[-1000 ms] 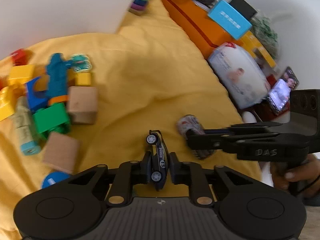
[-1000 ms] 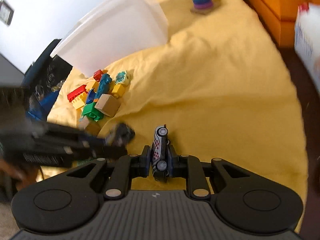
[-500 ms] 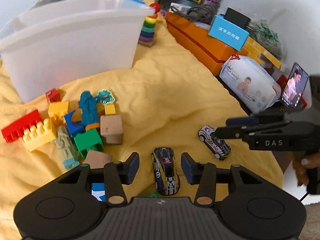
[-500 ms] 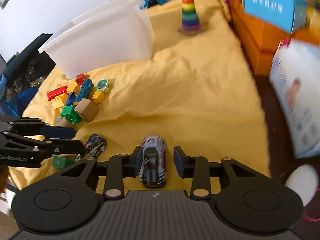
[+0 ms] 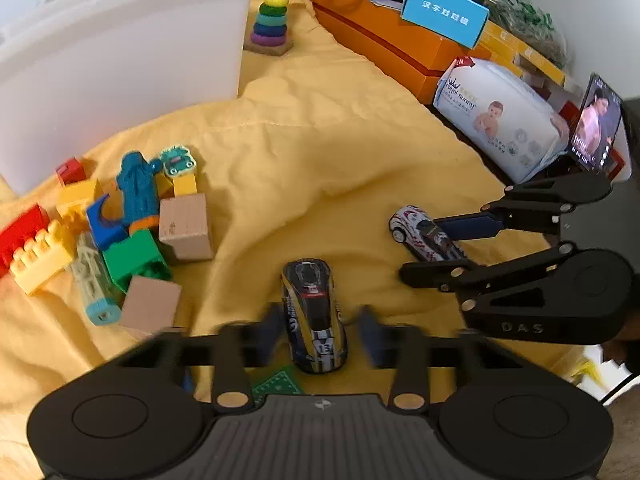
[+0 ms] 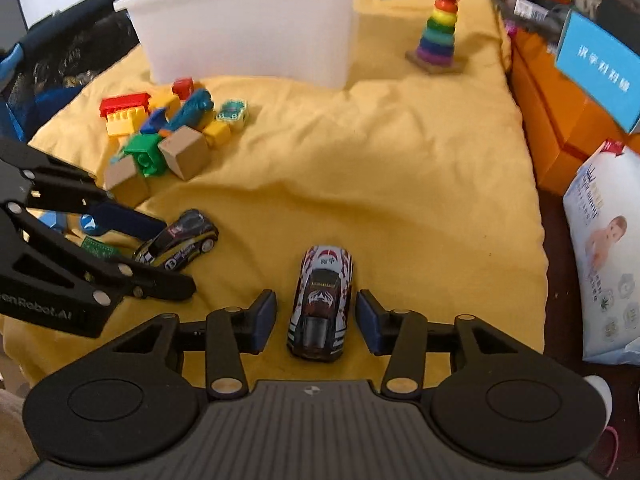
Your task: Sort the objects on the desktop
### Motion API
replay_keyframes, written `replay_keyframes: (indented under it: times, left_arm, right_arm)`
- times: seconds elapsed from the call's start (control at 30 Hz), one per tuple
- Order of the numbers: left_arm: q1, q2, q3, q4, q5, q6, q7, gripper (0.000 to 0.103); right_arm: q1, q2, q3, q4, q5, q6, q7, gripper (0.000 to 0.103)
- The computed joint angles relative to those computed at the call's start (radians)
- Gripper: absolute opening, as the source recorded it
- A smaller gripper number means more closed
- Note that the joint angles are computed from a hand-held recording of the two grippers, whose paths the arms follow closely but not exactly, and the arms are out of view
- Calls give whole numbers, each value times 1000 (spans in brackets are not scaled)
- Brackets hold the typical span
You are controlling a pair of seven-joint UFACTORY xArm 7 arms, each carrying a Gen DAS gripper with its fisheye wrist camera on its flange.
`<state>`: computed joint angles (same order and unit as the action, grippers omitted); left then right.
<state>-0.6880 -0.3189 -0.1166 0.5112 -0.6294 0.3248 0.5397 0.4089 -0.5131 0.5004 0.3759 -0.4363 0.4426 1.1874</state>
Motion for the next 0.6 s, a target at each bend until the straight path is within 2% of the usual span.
replay_keyframes:
  times: [0.03,0.07,0.1,0.23,0.33,0.47,0.6]
  left_arm:
    - [-6,-1,10,2,-12,6,11,33]
    - [-13,-7,21,2,-34,11,24,33]
    - [-24,-16,36,0,-62,13,51,33]
    - [-35,-73,60,-2,-121,19,115,33]
    - [-25,-107,76,12,-140,19,125,33]
    - [-8,-132,102,57,-129,-30,154,33]
    - [-19,-93,158,167,-135,-128,202,33]
  right_arm:
    - [0,-2,6,1,-6,3,1,46]
    - [2,-3,6,1,-7,1,0,37]
    - [5,0,2,4,-2,-1,-1,33]
    - [12,7,-2,31,-3,15,-20,33]
    - [-10,-11,12,47,-28,5,-9,33]
    - [-82,-19,44,97,-100,-18,4,33]
    - [-229,-2,101,195,-255,-65,20,33]
